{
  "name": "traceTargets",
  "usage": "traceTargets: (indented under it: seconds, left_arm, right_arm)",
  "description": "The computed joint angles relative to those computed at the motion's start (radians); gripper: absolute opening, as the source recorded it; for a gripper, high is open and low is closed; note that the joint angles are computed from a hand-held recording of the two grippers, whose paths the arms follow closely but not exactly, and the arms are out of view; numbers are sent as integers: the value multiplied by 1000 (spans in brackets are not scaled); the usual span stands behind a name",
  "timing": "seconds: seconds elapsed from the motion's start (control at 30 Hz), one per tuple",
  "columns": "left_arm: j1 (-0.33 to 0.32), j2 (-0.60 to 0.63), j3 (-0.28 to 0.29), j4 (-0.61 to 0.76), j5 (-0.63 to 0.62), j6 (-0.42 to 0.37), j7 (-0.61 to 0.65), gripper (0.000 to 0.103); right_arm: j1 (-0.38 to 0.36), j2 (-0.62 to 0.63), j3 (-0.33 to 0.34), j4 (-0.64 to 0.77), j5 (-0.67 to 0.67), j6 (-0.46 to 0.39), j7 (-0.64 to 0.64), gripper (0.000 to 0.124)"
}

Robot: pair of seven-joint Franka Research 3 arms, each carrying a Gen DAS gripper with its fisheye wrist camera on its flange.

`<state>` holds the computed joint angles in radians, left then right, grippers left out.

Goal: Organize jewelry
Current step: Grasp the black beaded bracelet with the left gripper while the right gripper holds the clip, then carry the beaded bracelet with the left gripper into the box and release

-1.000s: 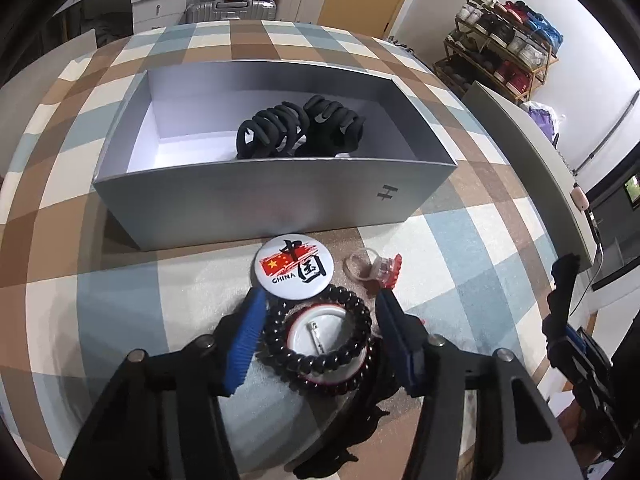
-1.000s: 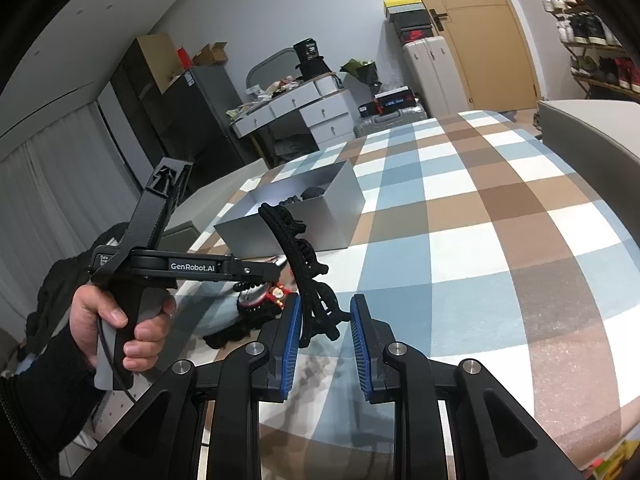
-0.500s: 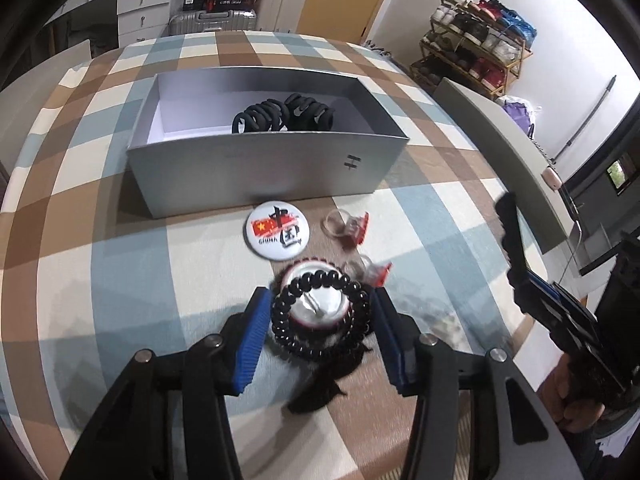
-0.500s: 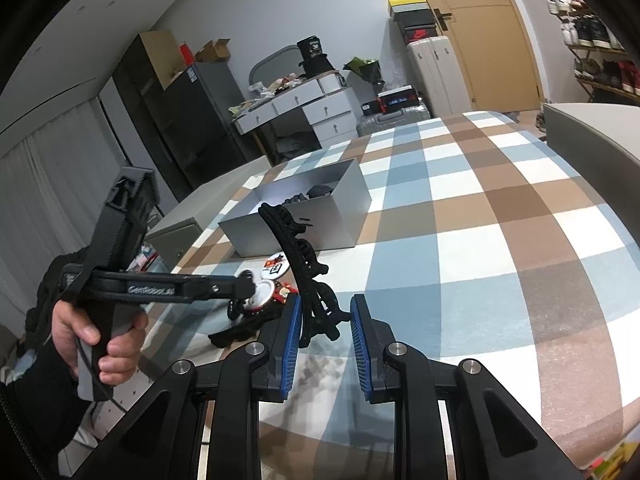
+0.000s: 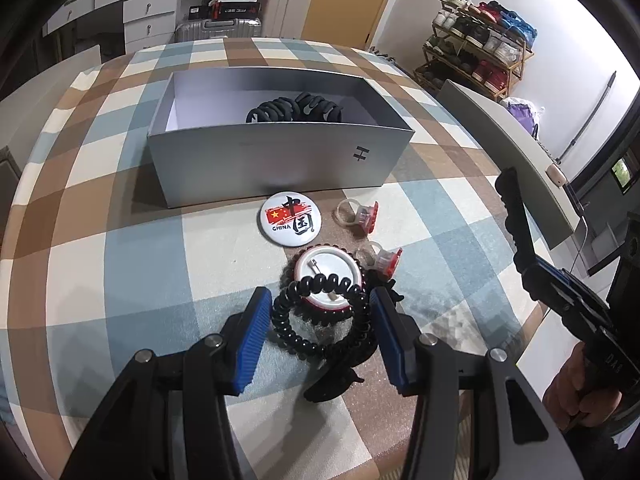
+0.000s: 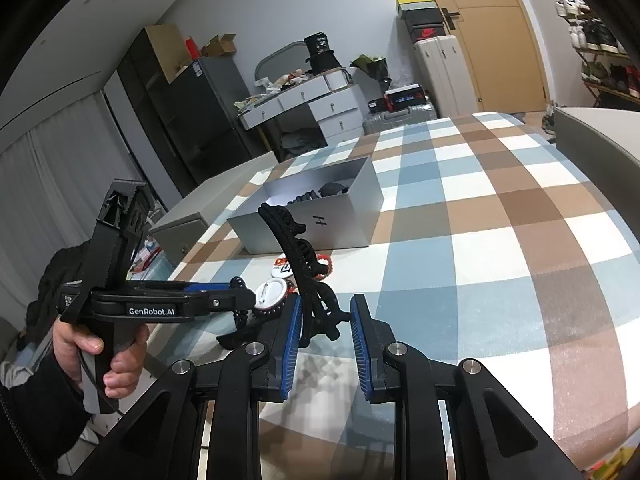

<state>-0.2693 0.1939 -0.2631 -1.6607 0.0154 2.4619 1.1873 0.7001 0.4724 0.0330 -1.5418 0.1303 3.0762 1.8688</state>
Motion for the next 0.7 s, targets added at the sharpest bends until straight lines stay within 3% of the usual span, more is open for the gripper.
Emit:
traceTargets:
  seconds: [0.37,0.6,0.7]
  left_arm:
    - [0,-54,9,-53,38,6,-23,36]
    - [2,-105,18,-86,68,34,-59,36]
    - [8,-122,23,-89,76,48,-75,36]
  right_arm:
    - [-13,23,30,59,9,-29,-32,24]
    - [-31,72,64,161,22,-68,-83,24]
    - [-57,103,108,231,42,-111,-137,24]
